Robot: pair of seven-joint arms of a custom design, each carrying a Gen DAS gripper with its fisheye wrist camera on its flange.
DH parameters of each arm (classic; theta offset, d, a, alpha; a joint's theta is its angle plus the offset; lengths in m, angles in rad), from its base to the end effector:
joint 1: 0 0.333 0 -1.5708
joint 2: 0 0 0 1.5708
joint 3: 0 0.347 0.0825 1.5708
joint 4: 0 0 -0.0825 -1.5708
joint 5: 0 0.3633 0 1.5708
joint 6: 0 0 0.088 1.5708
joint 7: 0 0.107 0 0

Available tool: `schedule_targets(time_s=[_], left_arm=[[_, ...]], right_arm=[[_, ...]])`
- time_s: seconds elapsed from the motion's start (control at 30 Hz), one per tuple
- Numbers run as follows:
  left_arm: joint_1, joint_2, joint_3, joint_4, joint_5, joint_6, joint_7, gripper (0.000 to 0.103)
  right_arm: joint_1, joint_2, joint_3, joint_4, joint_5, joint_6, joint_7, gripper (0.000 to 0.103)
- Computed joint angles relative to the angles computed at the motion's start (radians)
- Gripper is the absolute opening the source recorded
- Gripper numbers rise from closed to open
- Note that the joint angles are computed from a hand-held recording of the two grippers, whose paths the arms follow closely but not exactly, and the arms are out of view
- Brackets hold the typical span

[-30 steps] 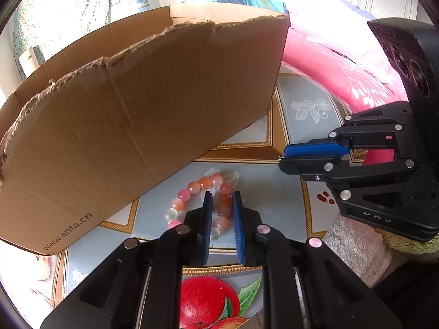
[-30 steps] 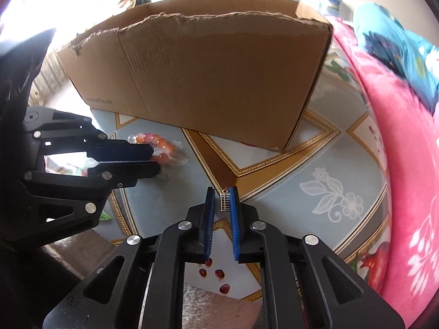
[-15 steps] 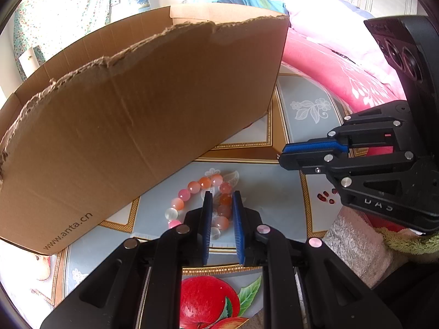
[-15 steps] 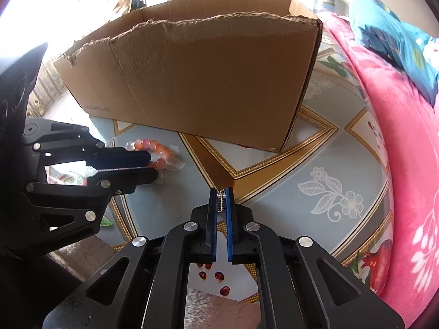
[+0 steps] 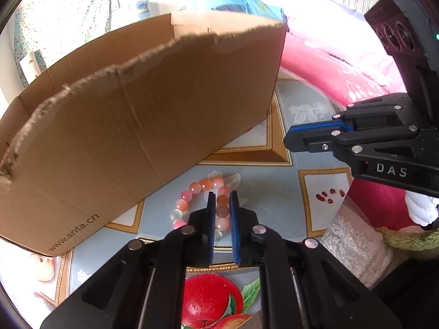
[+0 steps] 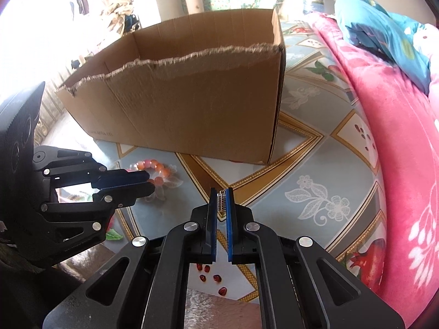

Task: Organize jewelry
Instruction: 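Carry the bracelet and the gold bar charm over the box with both grippers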

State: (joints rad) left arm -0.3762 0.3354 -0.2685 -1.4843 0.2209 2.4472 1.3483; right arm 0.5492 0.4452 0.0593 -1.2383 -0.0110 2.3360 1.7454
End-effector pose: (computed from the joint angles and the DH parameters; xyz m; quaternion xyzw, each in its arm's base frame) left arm 0.5757 -0.3913 0.5958 -0.4828 0.8157 -0.2759 0.1593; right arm 0.6047 0.4070 0.6206 -0.7957 0.5136 -0.1174 0.2986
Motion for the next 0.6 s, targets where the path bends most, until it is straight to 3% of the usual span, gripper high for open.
schedule_targets(time_s=[0.23,0.4,0.6], left_arm=[[0.078,-0.046,-0.04,-0.043,-0.185,0.085,0.046,0.009],[0.169,-0.09,-0.106,-0.071,-0.475,0.167,0.191,0.009],[0.195,-0.107,-0.121,-0.015,-0.698,0.191,0.326,0.009]], right_arm=[[-0.002,-0.005,0.01,0.01,0.028,0.05,0.008,0.004],[-0.005,-0.009,0.011,0.03,0.043,0.094,-0.003,0.004],[-0.011,0.022,0.02,0.129,0.073,0.132,-0.03,0.004]])
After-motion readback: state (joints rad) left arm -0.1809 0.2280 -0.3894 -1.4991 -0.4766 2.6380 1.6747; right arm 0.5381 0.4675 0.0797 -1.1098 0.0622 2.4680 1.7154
